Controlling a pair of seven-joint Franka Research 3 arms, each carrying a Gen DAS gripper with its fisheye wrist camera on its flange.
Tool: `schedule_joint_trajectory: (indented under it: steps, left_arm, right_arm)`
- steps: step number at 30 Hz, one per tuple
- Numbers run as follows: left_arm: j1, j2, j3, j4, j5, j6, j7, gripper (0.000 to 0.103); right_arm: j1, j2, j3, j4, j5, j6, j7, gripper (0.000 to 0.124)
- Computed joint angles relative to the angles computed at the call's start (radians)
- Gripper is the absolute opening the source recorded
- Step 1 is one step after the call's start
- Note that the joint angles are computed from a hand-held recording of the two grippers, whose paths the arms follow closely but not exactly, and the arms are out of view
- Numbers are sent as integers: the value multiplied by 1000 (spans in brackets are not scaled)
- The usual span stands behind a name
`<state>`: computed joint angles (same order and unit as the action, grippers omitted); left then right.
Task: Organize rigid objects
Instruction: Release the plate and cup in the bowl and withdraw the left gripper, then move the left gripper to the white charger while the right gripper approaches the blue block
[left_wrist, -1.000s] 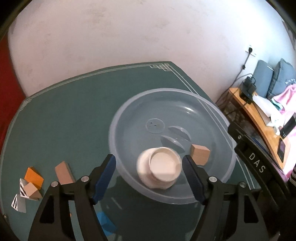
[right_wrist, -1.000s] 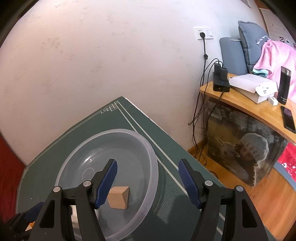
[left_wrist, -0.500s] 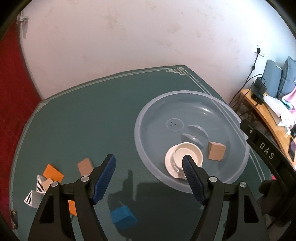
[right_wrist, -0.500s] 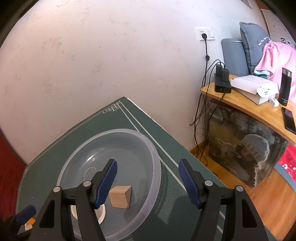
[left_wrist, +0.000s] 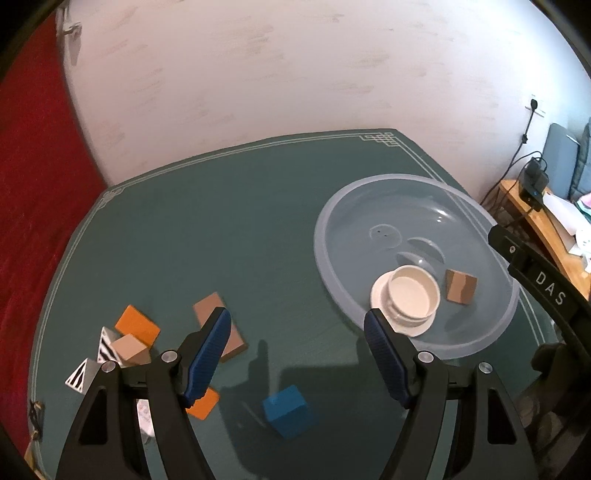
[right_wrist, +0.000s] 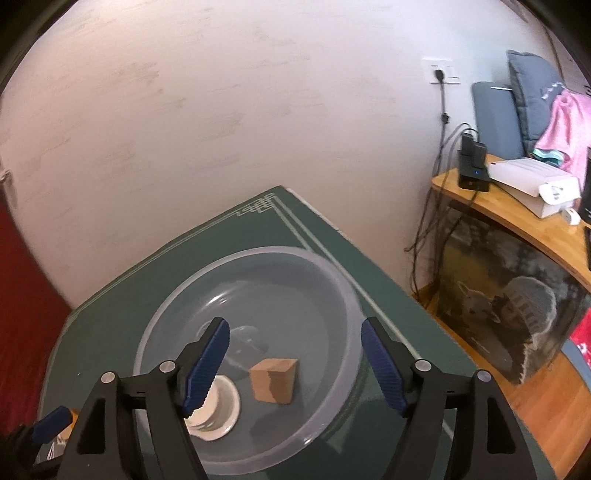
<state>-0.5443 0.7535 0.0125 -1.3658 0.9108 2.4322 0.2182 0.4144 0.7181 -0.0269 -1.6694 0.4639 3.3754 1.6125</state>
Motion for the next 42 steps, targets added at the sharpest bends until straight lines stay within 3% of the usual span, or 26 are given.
schedule_joint_trajectory:
  steps: [11,16,23,31,42]
  left_arm:
    - [3,-117,-6,-171,68,-38,-136,76]
    - [22,-163,-26,-240,91,-57,-194,76]
    - [41,-208,-49,-309,129,-73,-270,76]
    - [55,-259,-73,-380,172,-91,-342,76]
    - [99,-336,-103,-503,179,-92,-421,76]
  right_arm:
    - [-209,-14,266,-50,-193,43,-64,84]
    - [-410,20,491,-57,-344,19,-68,87]
    - [-463,22,562,-85,-431,13,-99,87]
    - [-623,75,765,-120,-557,-11,-194,89]
    - [-642,96,808,-115,-535,-50,-306,89]
